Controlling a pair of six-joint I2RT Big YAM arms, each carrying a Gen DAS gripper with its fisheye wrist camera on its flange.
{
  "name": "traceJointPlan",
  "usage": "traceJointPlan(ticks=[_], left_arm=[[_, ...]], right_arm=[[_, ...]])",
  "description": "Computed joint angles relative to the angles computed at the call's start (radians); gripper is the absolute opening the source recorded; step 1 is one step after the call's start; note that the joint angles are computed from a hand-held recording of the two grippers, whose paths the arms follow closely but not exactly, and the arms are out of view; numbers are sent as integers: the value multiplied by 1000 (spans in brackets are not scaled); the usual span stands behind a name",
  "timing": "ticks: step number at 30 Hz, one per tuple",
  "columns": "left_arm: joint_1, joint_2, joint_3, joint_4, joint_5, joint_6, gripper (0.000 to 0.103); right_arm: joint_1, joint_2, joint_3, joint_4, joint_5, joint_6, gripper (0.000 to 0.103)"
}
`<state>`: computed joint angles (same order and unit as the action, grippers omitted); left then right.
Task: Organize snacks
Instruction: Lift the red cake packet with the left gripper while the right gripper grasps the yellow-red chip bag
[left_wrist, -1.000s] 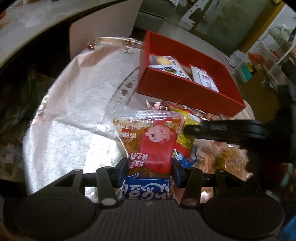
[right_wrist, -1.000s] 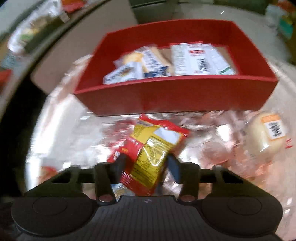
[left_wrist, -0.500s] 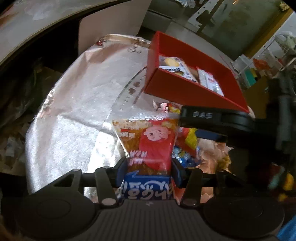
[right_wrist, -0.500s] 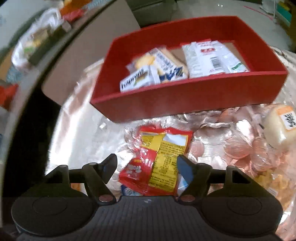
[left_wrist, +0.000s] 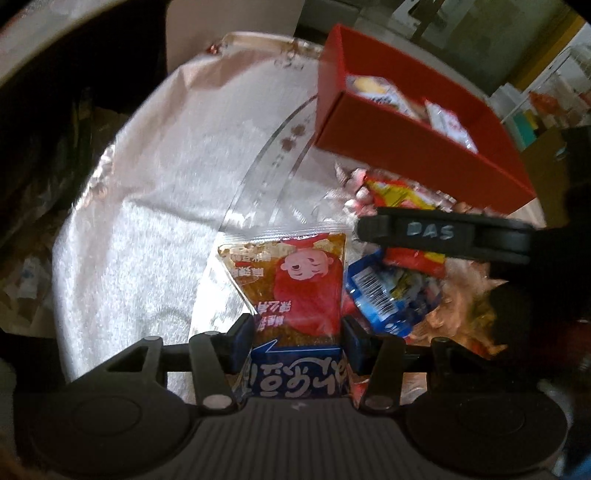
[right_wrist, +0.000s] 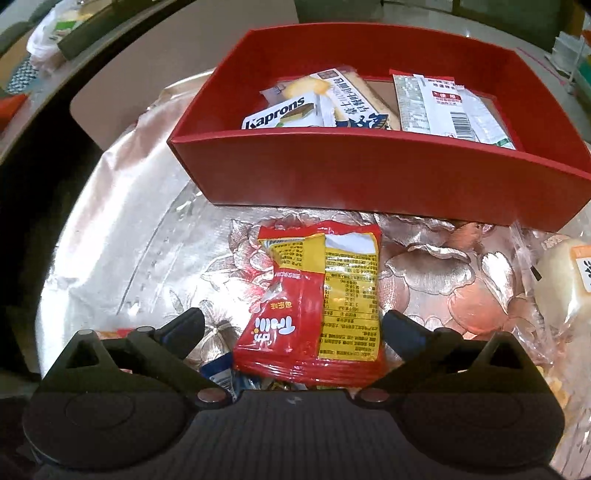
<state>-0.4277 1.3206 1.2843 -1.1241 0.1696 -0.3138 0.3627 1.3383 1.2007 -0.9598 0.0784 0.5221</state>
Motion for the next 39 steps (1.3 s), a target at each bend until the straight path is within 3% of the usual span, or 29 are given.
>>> traceJointPlan(ticks=[2, 11, 15, 16, 17, 19, 21, 23, 25, 26, 27, 31, 37, 39], left_arm=[[-1, 7, 1, -8, -2, -7, 44], [-32, -24, 19, 19, -11, -31, 44], [-62, -32, 45, 40, -67, -34, 44], [-66, -32, 55, 40, -74, -43, 44], [-72, -29, 71, 35, -82, -53, 44], [-90, -27, 103, 43, -78, -38, 44], [-107, -25, 116, 78, -106, 1, 44], [-99, -21, 117, 109, -114, 5, 44], [-71, -6, 122, 104, -69, -18, 44], [-53, 0, 121, 101, -39, -27, 44], [-34, 9, 124, 94, -13, -32, 44], [11, -8, 96, 91, 5, -30, 44], [35, -29, 71, 96, 26, -21, 44], [26, -20, 75, 88, 27, -10, 44]], right_arm=[[5, -8, 7, -27, 39, -7, 79], [-32, -111, -37, -30, 20, -50, 77], [-59, -190, -61, -25, 23, -37, 71], [-68, -207, -65, -25, 14, -31, 60], [-76, -225, -67, -22, 3, -29, 40], [-106, -261, -77, -11, -56, -12, 34], [-119, -279, -80, -25, -41, -2, 34], [-126, -276, -79, -48, -33, 8, 42], [-125, -275, -92, -42, -26, 10, 48], [-120, -271, -94, -41, -25, 16, 59], [-116, -261, -91, -44, -33, 29, 62], [-88, -231, -82, -35, -47, 27, 73], [-57, -110, -39, -17, -85, 66, 79], [-37, -71, -35, -12, -42, 58, 79]])
